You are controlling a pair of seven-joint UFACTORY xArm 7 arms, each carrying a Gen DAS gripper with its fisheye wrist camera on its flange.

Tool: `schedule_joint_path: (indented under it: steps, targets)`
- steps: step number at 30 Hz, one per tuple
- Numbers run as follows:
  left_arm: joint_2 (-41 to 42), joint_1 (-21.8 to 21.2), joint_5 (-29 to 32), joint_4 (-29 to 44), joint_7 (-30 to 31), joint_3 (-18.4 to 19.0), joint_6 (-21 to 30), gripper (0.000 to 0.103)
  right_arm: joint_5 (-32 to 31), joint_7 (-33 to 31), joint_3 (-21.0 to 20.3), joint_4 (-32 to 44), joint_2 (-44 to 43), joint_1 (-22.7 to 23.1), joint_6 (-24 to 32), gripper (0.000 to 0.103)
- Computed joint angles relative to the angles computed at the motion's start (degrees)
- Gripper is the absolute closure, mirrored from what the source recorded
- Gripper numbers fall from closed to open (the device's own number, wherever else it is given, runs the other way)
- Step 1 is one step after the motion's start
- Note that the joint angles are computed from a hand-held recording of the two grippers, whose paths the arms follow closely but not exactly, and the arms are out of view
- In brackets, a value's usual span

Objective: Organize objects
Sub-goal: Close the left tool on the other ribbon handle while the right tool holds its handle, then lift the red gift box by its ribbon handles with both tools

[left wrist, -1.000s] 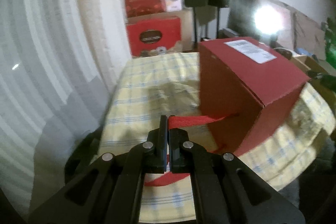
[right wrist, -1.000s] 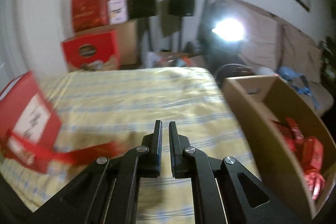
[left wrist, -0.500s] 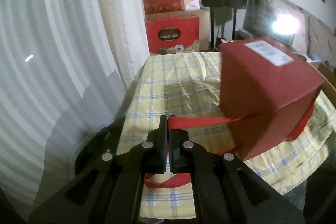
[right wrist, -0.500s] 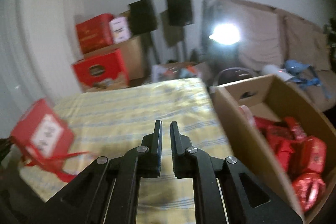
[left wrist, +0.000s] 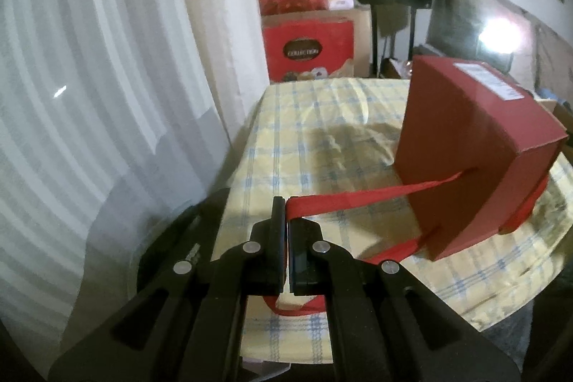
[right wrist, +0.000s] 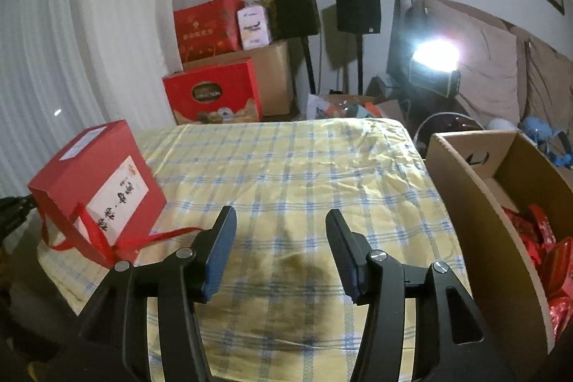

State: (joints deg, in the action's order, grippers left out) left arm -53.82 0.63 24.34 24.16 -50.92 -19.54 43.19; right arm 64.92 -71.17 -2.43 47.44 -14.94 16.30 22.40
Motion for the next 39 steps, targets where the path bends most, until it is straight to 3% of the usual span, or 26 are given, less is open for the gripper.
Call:
schedule_joint_path:
  steps: [10, 13, 15, 17, 21, 24, 26, 32, 36, 39]
  targets:
    - [-1.4, 0.0, -1.7, -2.5, -0.9, 1.9, 2.1, 0.101, -2.5, 4.2, 0.0, 1.1, 1.9, -1.6, -0.6, 0.049]
    - [-0.2, 1.9, -1.4, -1.4, -3.1, -0.1, 6.7, 0.101, -4.5, 6.2, 0.8, 0.8, 2.0, -2.1, -2.1, 0.044]
    - [-0.2, 1.6, -1.7, -1.4, -4.3, 0.5, 8.3, 0.101, -7.7, 9.8, 1.8, 0.1, 2.2, -2.4, -5.0, 0.043]
    - [-0.6, 1.4, -1.6, -1.5, -5.4, 0.7, 9.7, 0.101, -6.5, 9.5, 0.3, 0.6, 2.4, -1.5, -3.2, 0.043]
    - [-1.2, 0.1, -0.8, -1.8, -5.5, 1.6, 9.4, 0.101, -1.0, 3.5, -1.0, 0.9, 1.8, -0.4, 1.1, 0.043]
    - [-0.3, 0.2, -0.2, -1.6, -5.6, 1.6, 9.1, 0.101, 6.8, -7.6, -1.7, -1.0, -1.6, 2.6, 1.9, 0.041]
    - [-0.1, -0.2, -0.5, -2.0, -5.7, 2.0, 8.7, 0.101, 4.9, -7.6, 0.3, -1.3, -2.2, 1.5, 4.4, 0.036]
    - [-0.9, -0.7, -1.2, -2.7, -5.5, 3.0, 8.2, 0.101, -3.3, -2.9, 3.2, -2.2, -0.5, 2.6, 6.8, 0.036]
    - [-2.1, -0.6, -1.5, -3.3, -5.3, 3.2, 8.3, 0.101, -0.7, -9.9, 1.2, -3.6, -2.3, 4.1, 14.1, 0.033]
    - [-2.4, -0.7, -2.2, -3.7, -5.2, 3.6, 7.7, 0.101, 2.1, -13.3, 2.7, -5.4, -3.8, 4.8, 12.4, 0.032]
